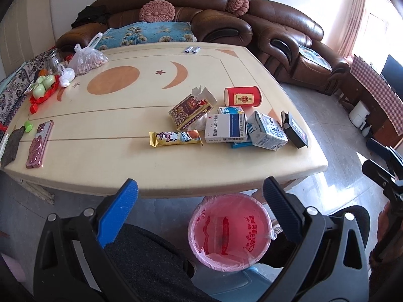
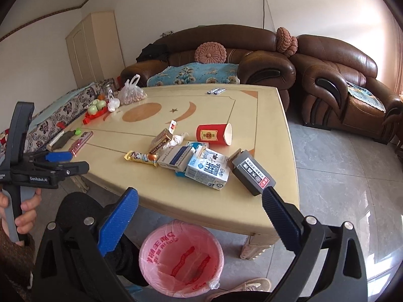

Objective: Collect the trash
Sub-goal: 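Grasp the cartoon snack wrapper with left tool while right tool grasps black box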

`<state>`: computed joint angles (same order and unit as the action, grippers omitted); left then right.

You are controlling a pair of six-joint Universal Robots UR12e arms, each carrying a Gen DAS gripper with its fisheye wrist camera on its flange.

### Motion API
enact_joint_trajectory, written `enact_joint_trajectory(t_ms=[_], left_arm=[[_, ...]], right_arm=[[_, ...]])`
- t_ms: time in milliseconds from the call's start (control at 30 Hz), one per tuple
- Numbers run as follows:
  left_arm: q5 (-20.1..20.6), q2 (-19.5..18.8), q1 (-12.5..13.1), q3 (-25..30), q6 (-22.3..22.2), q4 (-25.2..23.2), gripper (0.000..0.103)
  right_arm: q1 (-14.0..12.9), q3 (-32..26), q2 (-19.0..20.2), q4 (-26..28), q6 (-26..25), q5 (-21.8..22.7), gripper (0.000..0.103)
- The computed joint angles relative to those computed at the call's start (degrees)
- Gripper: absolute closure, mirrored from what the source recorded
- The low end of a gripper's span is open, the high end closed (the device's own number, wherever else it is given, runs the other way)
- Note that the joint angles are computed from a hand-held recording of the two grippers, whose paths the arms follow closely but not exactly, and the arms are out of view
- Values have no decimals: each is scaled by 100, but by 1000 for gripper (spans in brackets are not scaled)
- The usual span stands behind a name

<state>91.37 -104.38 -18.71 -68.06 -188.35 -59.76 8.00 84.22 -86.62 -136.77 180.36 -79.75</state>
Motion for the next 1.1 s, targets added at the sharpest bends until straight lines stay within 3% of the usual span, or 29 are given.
enact_joint_trajectory(t_ms=[167,467,667,767,1100], left_arm=[[46,-251,13,383,747,-340,6],[-153,-786,85,1153,2097,-1232,6],[-505,-1071,209,1504,2875,-1511,6],[-546,-1275,246,1797,3215,-1876,6],[-559,-1729,303,2288,4344,-2549,6]], right_arm=[[-71,-259,162,427,-592,-206,7],[-361,-827,520,1133,-1367,514,7],[-497,-1187,834,1606,-1761,871,7],[-544,-1395,1013,1862,-1868,878,7],[-555,-2052,1531,2823,-3098,759,7]])
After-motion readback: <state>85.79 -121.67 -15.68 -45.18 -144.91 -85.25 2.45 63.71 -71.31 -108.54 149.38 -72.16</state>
